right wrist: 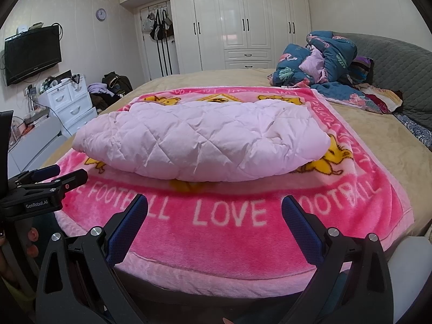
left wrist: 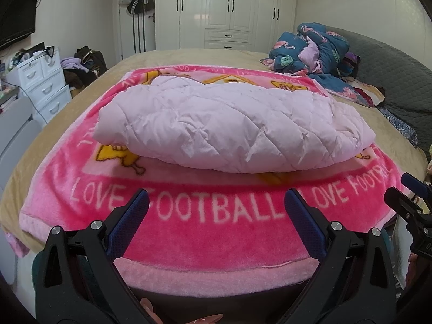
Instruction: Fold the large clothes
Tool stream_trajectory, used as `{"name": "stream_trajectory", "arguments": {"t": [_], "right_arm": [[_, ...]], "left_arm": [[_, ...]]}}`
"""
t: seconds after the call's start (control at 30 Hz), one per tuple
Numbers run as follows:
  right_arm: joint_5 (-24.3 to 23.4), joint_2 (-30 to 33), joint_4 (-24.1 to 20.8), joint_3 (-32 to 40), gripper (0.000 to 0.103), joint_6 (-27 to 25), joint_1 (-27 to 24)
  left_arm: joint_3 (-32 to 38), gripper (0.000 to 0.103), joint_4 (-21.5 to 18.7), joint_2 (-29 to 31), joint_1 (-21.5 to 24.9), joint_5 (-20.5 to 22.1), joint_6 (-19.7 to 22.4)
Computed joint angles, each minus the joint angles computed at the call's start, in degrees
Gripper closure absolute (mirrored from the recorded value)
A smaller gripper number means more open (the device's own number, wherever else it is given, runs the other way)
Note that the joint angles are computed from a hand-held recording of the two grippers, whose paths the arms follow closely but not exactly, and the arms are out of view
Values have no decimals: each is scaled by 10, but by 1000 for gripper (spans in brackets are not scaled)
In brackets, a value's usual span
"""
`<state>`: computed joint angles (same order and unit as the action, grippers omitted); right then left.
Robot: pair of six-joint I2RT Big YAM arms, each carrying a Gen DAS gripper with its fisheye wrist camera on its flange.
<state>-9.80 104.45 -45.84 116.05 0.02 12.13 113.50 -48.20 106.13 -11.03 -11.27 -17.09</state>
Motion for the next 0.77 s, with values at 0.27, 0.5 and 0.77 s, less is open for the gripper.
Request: {"name": "stream_trajectory", "arguments": {"t": [0.27,0.5,0.77], "right_arm": [[4,5,-13,7,4,-2,-4],[59,6,16,-8,4,57,-52],[278,123,-114,91,4,157,-225]], "left_arm": [[21,9,-34,18,6,22,0],[49,9,-75,42,41,18,-32],[215,9,-186,143,199,-90,-79]]}}
